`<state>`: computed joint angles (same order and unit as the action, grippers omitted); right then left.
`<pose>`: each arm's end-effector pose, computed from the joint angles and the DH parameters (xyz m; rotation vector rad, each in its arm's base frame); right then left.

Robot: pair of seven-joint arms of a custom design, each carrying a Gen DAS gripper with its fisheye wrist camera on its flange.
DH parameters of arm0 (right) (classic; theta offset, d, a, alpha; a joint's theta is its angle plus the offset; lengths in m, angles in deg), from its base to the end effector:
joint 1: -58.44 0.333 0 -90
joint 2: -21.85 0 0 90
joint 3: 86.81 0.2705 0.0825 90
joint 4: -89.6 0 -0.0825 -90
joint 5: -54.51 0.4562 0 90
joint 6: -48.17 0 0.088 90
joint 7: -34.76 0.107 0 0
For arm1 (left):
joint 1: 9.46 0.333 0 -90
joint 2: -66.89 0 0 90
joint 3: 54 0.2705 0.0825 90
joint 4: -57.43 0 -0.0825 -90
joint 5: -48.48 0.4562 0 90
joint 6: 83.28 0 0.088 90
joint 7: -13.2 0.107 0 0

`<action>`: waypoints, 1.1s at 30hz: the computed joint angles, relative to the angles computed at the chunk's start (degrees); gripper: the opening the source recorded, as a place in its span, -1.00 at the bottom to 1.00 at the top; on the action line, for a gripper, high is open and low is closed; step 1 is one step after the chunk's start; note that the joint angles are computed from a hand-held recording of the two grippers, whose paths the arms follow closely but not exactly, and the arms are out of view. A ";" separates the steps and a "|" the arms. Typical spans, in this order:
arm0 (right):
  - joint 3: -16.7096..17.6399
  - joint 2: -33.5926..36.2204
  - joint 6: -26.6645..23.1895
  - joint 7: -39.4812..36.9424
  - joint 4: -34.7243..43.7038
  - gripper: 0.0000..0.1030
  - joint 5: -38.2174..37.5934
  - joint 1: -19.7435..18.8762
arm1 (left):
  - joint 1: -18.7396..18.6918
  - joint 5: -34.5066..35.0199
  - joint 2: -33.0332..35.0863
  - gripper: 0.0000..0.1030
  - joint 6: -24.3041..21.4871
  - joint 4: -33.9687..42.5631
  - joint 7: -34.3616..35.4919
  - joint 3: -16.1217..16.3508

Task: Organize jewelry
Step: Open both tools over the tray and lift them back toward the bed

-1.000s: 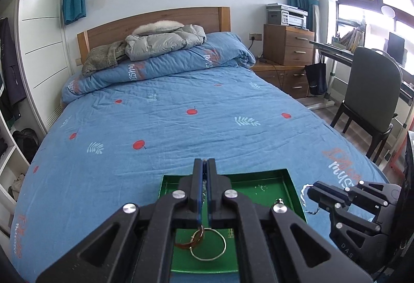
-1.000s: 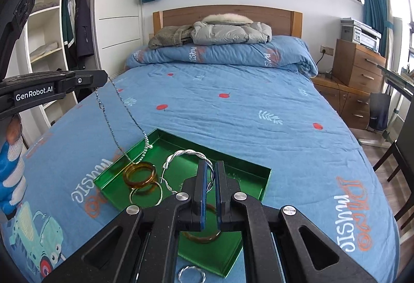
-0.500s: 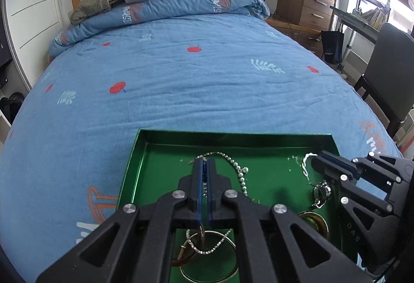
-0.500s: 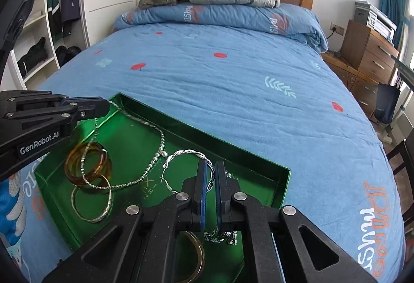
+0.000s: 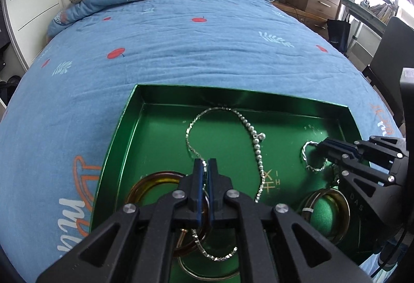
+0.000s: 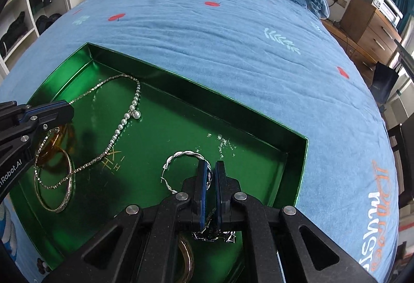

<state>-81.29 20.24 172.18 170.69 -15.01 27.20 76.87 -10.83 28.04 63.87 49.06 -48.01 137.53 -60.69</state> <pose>0.6098 0.2516 0.5194 -1.7734 2.1396 -0.7103 0.6537 -0.1008 0.5420 -1.3276 2.4281 -0.7695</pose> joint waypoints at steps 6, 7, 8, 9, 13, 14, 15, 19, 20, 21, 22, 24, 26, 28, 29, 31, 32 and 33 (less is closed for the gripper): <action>0.15 -5.01 5.12 3.66 -5.53 -0.65 0.07 -0.22 | 0.70 -1.01 -2.96 -0.54 -0.04 -1.61 1.15 0.56; 0.24 -6.39 6.48 4.49 -6.82 -0.59 -0.15 -0.25 | 0.82 -0.57 -4.04 -0.45 0.74 -2.45 0.98 0.57; 0.38 -7.65 7.51 5.19 -7.85 -0.55 -0.35 -0.26 | 0.93 -0.44 -5.36 -0.43 1.41 -3.51 1.18 0.66; 0.66 -9.20 8.28 6.04 -9.09 -0.46 -0.70 -0.21 | 1.04 -0.54 -6.84 -0.43 1.77 -4.65 1.62 0.82; 2.05 -15.73 10.56 8.24 -13.97 -0.36 -2.35 0.29 | 1.69 -0.50 -15.08 -0.42 4.53 -11.74 3.37 1.53; 2.47 -17.67 11.02 8.80 -15.47 -0.35 -2.52 0.54 | 1.89 -0.61 -17.57 -0.42 5.20 -13.89 3.74 1.76; 2.83 -19.42 11.39 9.15 -16.79 -0.34 -2.67 0.79 | 2.18 -0.64 -19.90 -0.42 5.51 -15.77 3.75 1.95; 4.37 -26.39 11.92 9.64 -22.04 -0.33 -2.49 2.54 | 3.53 -0.71 -29.30 -0.42 6.02 -22.75 3.51 2.79; 4.67 -28.27 12.22 9.82 -23.52 -0.33 -2.06 3.21 | 3.71 -0.98 -31.74 -0.42 5.99 -24.47 3.78 3.21; 4.87 -30.28 12.81 9.89 -25.19 -0.33 -1.44 4.06 | 3.97 -1.08 -34.03 -0.42 5.88 -26.02 4.01 3.50; 5.10 -32.31 13.32 9.99 -26.78 -0.33 -0.85 4.90 | 4.34 -1.06 -36.28 -0.42 5.88 -27.58 4.20 3.72; 6.19 -36.06 13.38 11.21 -29.59 -0.33 -0.25 6.16 | 5.14 -0.97 -40.94 -0.42 5.32 -30.67 4.39 4.19; 7.28 -39.99 12.57 13.07 -32.29 -0.33 0.22 7.29 | 5.65 -1.14 -45.26 -0.42 3.49 -33.17 5.08 5.12; 8.61 -43.33 11.19 15.12 -34.33 -0.33 0.38 8.36 | 6.45 -1.03 -49.84 -0.42 2.32 -35.85 6.03 5.76; 9.34 -44.80 9.98 15.98 -35.03 -0.33 0.33 8.91 | 6.82 -0.97 -51.98 -0.42 2.00 -37.13 6.57 5.98; 10.48 -47.37 7.53 17.38 -35.99 -0.33 0.32 10.17 | 7.55 -0.93 -56.36 -0.42 0.74 -39.63 7.62 6.64; 10.95 -48.67 6.39 18.08 -36.49 -0.33 0.39 10.89 | 7.94 -0.89 -58.23 -0.42 -0.28 -40.51 8.05 6.98; 11.34 -49.72 5.25 18.70 -36.77 -0.32 0.47 11.55 | 8.27 -0.94 -60.08 -0.42 -1.46 -41.32 8.50 7.43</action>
<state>-69.95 -29.48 177.43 189.39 -51.78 27.67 88.42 -2.56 27.11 3.79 47.60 -89.33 146.04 -53.26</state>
